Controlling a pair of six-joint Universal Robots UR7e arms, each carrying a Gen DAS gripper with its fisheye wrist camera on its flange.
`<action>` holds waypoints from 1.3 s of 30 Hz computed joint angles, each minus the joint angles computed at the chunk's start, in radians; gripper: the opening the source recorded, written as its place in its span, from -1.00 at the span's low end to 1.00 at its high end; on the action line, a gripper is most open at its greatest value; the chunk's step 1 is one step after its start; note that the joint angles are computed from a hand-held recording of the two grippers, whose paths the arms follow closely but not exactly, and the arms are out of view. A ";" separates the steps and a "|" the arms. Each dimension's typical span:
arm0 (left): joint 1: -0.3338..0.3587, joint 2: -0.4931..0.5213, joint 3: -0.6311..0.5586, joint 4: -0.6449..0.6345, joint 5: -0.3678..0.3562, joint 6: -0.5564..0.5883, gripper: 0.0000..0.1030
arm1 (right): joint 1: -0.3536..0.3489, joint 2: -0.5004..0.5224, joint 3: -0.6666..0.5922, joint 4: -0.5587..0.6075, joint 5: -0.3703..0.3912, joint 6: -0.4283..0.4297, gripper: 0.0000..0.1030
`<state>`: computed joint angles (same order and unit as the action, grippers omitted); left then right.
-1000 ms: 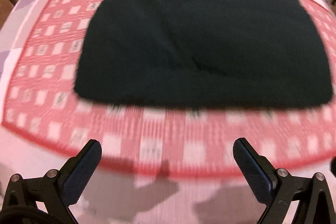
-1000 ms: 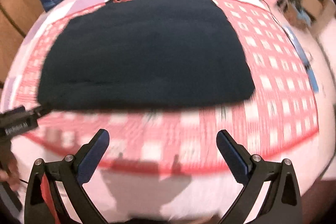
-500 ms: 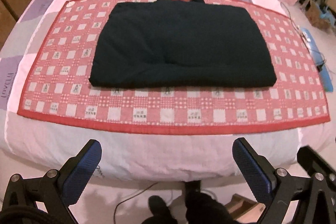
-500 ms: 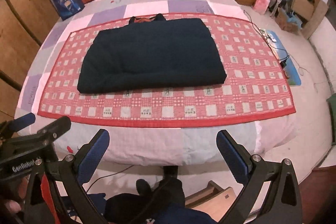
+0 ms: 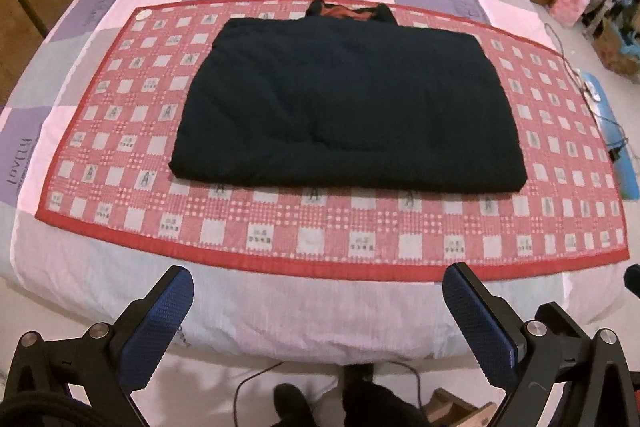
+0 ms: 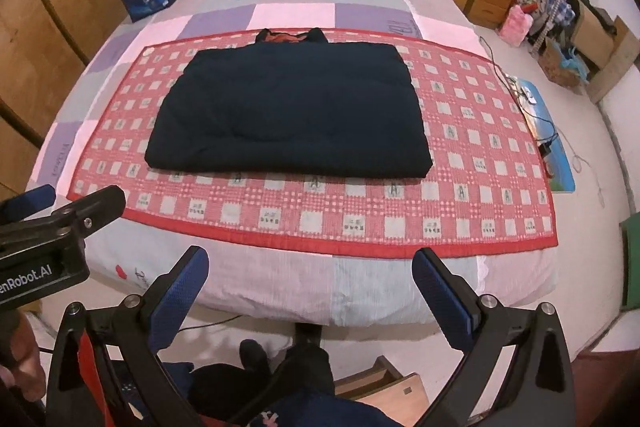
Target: Fold large clothes
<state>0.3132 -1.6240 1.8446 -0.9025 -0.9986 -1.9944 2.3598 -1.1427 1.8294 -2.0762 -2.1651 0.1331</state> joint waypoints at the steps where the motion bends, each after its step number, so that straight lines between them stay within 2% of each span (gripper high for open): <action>1: 0.007 0.003 0.000 -0.008 0.005 0.005 0.99 | -0.003 0.004 -0.003 -0.003 -0.001 -0.006 1.00; 19: 0.126 0.080 -0.025 -0.108 0.069 0.117 0.99 | -0.083 0.083 -0.079 0.002 0.010 -0.094 1.00; 39: 0.159 0.096 -0.030 -0.143 0.087 0.156 0.99 | -0.089 0.120 -0.113 0.006 0.010 -0.095 1.00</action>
<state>0.4720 -1.5279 1.8148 -1.0453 -0.9115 -1.8386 2.2710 -1.0223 1.7163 -2.0701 -2.1553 0.0379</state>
